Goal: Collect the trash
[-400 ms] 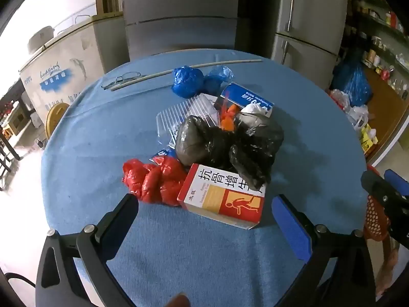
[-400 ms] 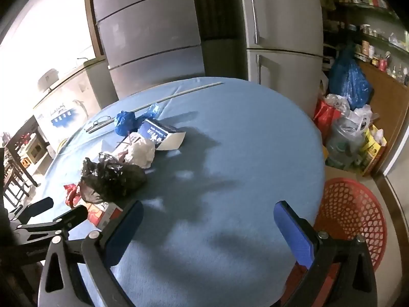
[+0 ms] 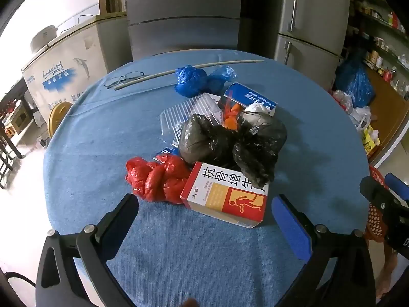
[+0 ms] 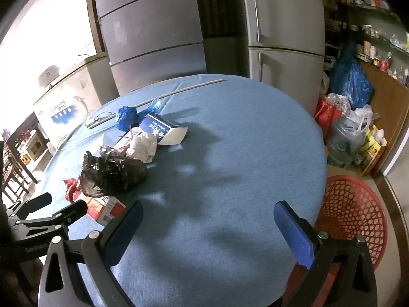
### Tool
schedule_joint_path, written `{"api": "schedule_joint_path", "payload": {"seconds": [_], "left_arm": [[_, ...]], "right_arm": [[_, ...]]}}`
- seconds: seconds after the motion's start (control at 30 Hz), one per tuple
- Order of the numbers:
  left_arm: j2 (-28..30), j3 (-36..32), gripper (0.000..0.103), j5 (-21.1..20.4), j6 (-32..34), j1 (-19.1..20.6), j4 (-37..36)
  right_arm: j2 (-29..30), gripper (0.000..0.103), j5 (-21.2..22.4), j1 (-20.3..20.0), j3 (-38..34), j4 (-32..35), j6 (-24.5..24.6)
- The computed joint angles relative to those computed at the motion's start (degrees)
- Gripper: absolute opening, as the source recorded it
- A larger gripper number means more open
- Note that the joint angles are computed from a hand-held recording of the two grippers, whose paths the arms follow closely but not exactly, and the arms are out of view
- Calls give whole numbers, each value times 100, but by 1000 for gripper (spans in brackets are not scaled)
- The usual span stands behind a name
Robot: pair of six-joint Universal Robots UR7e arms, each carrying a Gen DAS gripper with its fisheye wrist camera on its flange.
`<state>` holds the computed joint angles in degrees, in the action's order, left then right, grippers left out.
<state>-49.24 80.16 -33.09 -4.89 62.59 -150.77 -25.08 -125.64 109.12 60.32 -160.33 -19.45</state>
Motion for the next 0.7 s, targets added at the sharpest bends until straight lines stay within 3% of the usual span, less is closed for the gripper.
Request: {"api": "schedule_joint_path", "payload": {"seconds": [0.7], "left_arm": [[-58, -24, 103, 76, -123, -59, 236]], "right_arm": [[-24, 103, -8, 18, 117, -117, 12]]}}
